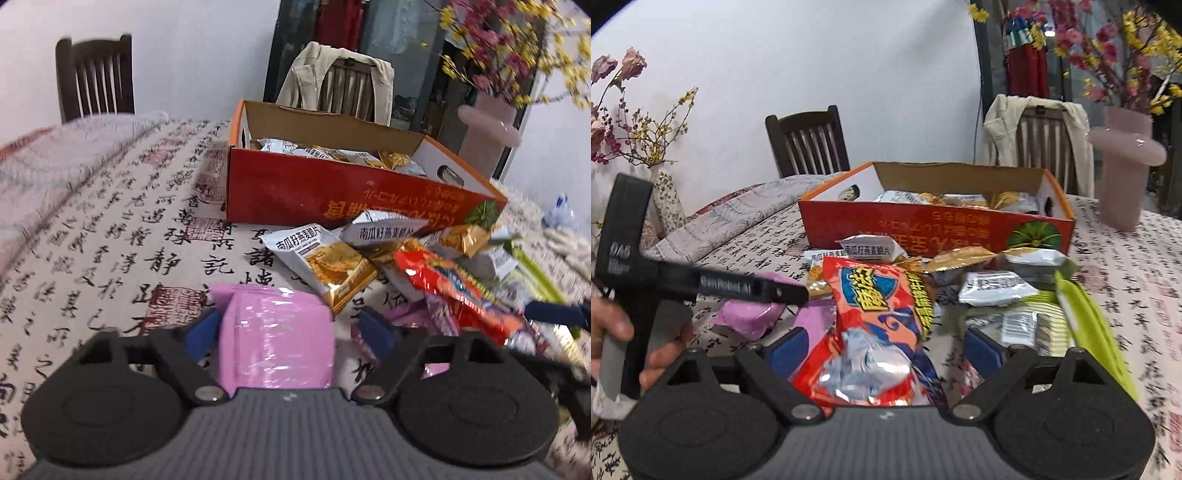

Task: Organize snacks
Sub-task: 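Grasp a pink packet with the left tool while the right grasps the red-and-blue chip bag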

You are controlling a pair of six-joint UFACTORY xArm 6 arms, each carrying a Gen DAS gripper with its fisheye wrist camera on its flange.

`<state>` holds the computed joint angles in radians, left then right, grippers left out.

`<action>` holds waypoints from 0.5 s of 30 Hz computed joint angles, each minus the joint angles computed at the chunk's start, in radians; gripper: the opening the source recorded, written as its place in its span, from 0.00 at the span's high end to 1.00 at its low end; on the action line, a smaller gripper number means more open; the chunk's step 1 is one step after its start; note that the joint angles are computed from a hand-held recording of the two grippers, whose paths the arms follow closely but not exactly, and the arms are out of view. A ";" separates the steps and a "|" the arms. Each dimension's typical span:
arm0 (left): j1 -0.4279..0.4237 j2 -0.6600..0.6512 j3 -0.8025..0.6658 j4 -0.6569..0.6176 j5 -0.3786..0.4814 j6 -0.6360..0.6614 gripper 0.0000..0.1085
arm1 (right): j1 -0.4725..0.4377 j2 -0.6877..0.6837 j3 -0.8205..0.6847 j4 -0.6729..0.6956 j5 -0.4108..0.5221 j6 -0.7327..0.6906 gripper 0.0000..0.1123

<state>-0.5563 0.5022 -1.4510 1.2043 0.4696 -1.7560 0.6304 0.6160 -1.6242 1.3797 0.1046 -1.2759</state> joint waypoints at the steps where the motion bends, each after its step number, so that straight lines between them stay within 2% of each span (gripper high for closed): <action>1: -0.002 -0.005 0.006 0.004 0.000 0.004 0.40 | -0.002 0.011 -0.011 -0.045 0.006 0.044 0.24; 4: -0.009 -0.027 0.035 0.020 0.001 -0.007 0.42 | -0.010 0.054 -0.056 -0.157 0.035 0.156 0.31; 7: -0.027 -0.050 0.062 0.010 0.013 -0.014 0.42 | -0.017 0.098 -0.113 -0.196 0.063 0.230 0.41; 8: -0.030 -0.063 0.079 0.014 0.007 -0.030 0.42 | -0.019 0.108 -0.122 -0.232 0.065 0.276 0.42; 12: -0.059 -0.116 0.142 0.029 0.020 -0.094 0.42 | -0.025 0.099 -0.113 -0.162 0.099 0.234 0.47; 15: -0.084 -0.161 0.191 0.057 0.048 -0.150 0.42 | -0.012 0.049 -0.045 -0.099 0.071 0.149 0.52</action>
